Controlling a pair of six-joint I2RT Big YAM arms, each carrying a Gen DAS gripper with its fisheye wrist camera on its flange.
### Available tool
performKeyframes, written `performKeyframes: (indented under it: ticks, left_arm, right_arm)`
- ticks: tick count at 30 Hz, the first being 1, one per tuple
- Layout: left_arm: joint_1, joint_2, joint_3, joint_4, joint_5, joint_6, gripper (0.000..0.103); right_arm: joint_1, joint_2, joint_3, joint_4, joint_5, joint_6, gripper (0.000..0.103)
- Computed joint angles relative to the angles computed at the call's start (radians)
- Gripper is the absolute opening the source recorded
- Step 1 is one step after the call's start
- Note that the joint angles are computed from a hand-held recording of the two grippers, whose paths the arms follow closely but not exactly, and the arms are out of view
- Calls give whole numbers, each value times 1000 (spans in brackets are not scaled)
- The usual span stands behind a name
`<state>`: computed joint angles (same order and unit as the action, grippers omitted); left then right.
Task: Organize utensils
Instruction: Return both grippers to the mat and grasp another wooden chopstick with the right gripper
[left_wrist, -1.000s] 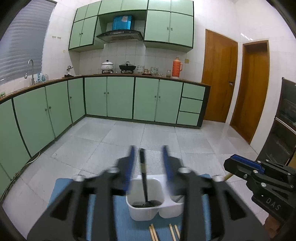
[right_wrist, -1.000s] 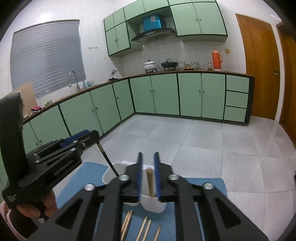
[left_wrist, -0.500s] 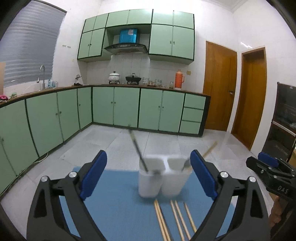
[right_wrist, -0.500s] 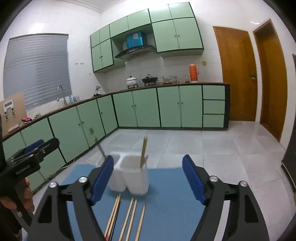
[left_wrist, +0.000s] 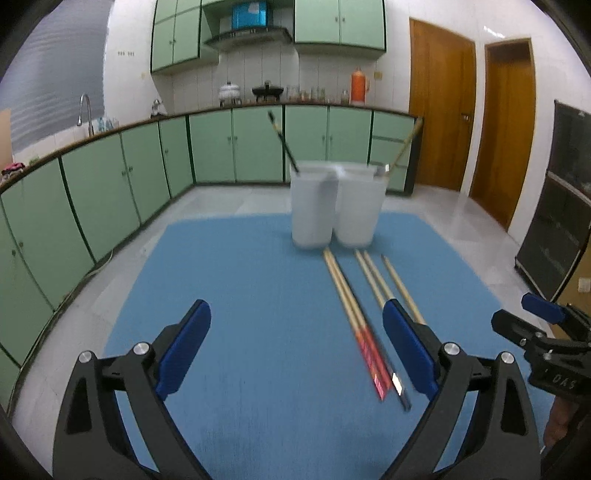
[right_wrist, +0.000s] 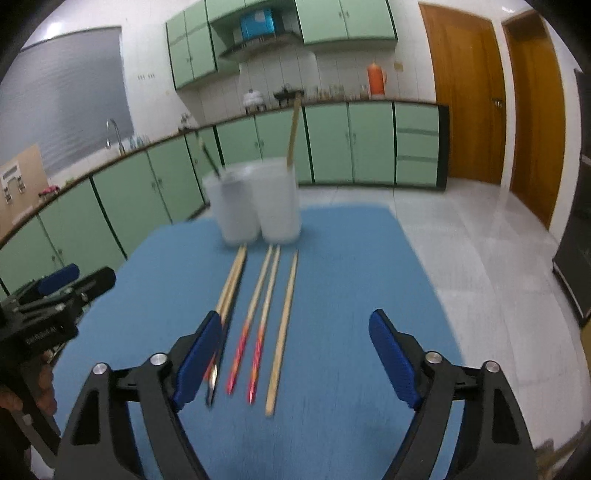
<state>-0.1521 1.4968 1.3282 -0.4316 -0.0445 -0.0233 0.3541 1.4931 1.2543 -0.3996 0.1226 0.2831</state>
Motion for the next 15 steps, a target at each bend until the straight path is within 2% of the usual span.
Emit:
performKeyframes:
  ticks: [6, 10, 15]
  left_arm:
    - [-2, -14, -57, -36, 7, -4, 91]
    - [-12, -21, -87, -37, 9, 0, 91]
    - [-15, -17, -100, -39, 5, 6, 91]
  right_arm:
    - [26, 5, -50, -40, -15, 25, 58]
    - [31, 15, -55, -41, -23, 24, 53]
    - [40, 24, -59, -52, -27, 16, 41]
